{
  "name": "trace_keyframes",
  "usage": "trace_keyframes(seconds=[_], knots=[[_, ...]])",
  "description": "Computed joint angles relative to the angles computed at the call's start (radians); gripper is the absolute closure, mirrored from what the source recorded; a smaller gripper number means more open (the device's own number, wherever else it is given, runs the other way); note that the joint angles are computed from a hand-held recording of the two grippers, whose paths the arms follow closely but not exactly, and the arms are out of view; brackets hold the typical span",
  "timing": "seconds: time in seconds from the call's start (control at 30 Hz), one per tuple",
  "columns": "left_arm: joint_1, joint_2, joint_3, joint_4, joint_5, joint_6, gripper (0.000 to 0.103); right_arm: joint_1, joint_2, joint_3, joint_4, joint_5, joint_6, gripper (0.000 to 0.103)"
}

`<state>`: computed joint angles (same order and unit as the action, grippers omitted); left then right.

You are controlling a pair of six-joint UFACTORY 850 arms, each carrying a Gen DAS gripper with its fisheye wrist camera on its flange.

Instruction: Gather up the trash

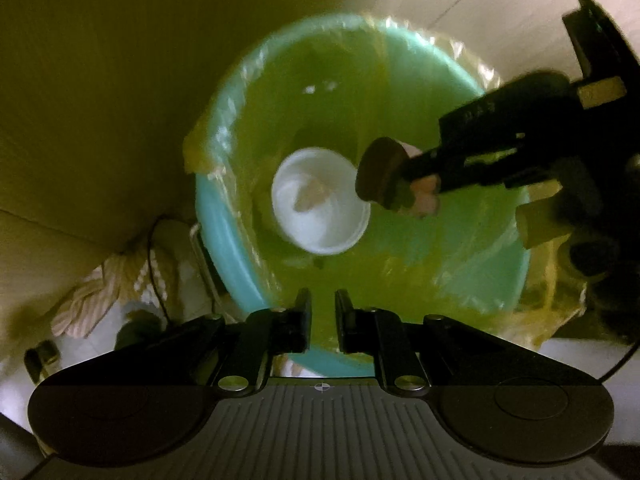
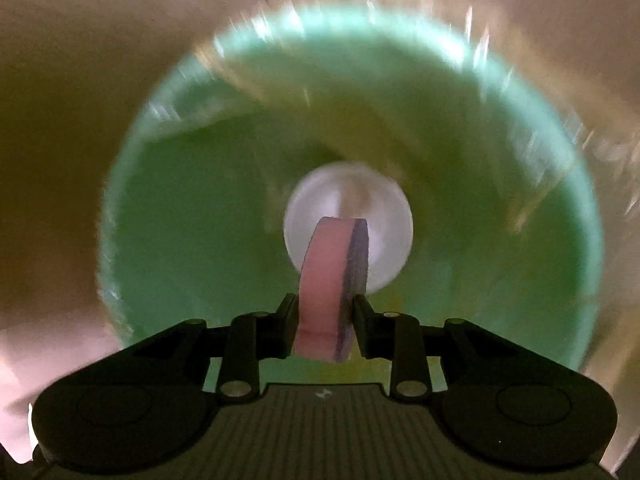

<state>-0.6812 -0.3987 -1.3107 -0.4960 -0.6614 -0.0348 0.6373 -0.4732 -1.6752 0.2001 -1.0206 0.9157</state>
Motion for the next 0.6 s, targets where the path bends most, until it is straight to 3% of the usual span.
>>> trace_keyframes(seconds=[0.03, 0.07, 0.2, 0.37, 0.6], knots=[[0.0, 0.005, -0.006, 0.015, 0.002, -0.019, 0.088, -0.001, -0.003, -0.019, -0.012, -0.021, 0.006, 0.058], [0.001, 0.013, -0.013, 0.034, 0.001, -0.038, 0.087, -0.007, -0.004, -0.032, 0.001, -0.042, 0.001, 0.045], [0.011, 0.056, -0.06, 0.093, -0.018, -0.083, 0.087, 0.001, 0.061, -0.042, -0.026, -0.048, 0.051, 0.043], [0.02, 0.109, -0.16, 0.119, -0.032, -0.082, 0.087, 0.018, 0.162, 0.067, -0.096, 0.068, 0.098, 0.043], [0.048, 0.117, -0.435, 0.209, -0.044, -0.076, 0.087, 0.127, 0.114, -0.256, -0.477, -0.106, 0.13, 0.034]])
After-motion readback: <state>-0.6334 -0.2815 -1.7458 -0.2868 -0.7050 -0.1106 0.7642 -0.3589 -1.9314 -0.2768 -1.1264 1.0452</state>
